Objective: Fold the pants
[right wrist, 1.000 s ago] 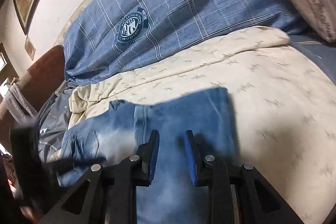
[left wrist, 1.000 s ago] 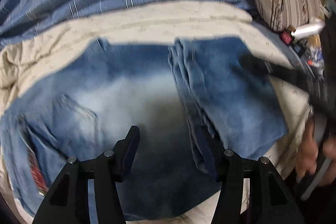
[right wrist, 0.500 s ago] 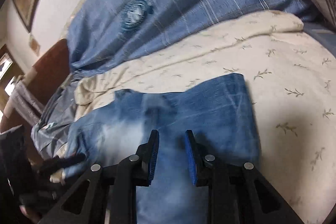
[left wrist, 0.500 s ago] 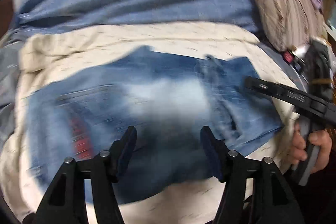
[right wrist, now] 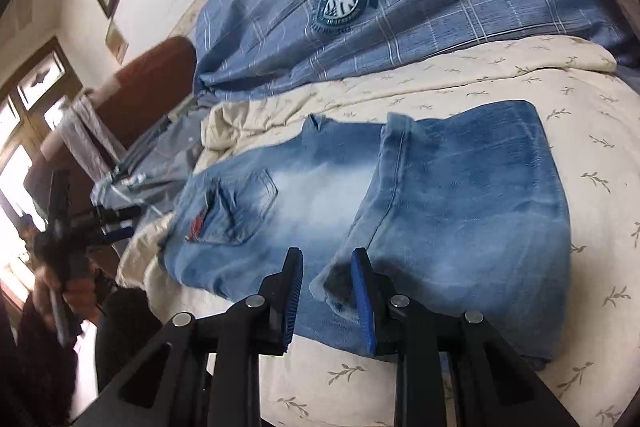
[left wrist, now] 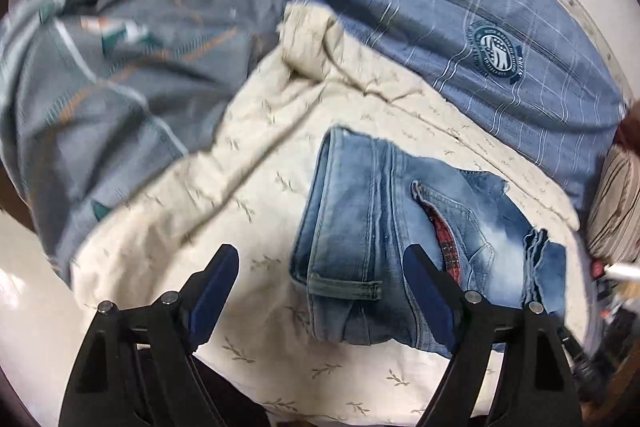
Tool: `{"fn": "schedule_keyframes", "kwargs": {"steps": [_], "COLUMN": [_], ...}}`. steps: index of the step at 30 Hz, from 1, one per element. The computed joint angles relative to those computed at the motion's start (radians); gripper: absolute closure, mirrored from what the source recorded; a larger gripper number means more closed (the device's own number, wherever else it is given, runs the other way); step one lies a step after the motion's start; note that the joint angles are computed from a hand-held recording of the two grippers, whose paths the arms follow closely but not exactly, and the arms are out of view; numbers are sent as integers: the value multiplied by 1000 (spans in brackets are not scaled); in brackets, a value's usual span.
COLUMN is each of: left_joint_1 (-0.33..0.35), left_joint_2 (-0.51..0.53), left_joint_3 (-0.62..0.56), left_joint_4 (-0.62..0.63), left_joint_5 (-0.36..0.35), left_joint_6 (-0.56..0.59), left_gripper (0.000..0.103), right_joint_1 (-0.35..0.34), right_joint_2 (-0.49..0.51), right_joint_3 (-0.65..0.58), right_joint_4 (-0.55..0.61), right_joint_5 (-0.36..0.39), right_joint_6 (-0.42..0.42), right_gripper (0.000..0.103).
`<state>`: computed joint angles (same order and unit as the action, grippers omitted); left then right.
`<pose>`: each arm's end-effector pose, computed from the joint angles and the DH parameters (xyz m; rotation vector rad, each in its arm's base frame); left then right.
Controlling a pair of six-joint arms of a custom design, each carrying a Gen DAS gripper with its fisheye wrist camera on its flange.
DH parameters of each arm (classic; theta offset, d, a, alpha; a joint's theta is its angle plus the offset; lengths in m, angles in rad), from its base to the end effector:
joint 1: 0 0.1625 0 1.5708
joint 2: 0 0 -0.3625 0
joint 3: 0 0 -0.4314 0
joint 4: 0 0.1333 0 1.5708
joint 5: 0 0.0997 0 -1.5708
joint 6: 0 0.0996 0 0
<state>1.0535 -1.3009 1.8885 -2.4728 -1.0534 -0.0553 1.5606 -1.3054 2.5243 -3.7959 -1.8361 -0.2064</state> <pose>-0.1268 -0.5920 0.2212 0.5022 2.6243 -0.6054 0.1033 -0.3794 0.1401 0.0615 -2.4775 1.3166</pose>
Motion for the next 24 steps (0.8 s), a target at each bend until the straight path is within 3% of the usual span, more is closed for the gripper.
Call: {"fn": "schedule_keyframes", "kwargs": {"steps": [10, 15, 19, 21, 23, 24], "left_joint_1": [45, 45, 29, 25, 23, 29], "left_joint_2": [103, 134, 151, 145, 149, 156], "left_joint_3": [-55, -78, -82, -75, -73, -79], "left_joint_4": [122, 130, 112, 96, 85, 92], "left_joint_5": [-146, -147, -117, -122, -116, -122], "left_joint_6": [-99, -97, -76, -60, -46, -55], "left_gripper": [18, 19, 38, 43, 43, 38], "right_joint_1": [-20, -20, -16, -16, -20, -21], "right_joint_2": [-1, 6, 15, 17, 18, 19], "right_joint_3": [-2, -14, -17, -19, -21, -21], "right_joint_4": [27, 45, 36, 34, 36, 35], "right_joint_5": [10, -1, -12, -20, -23, -24], "right_joint_6": [-2, -2, -3, 3, 13, 17], "right_gripper": [75, 75, 75, 75, 75, 75]}}
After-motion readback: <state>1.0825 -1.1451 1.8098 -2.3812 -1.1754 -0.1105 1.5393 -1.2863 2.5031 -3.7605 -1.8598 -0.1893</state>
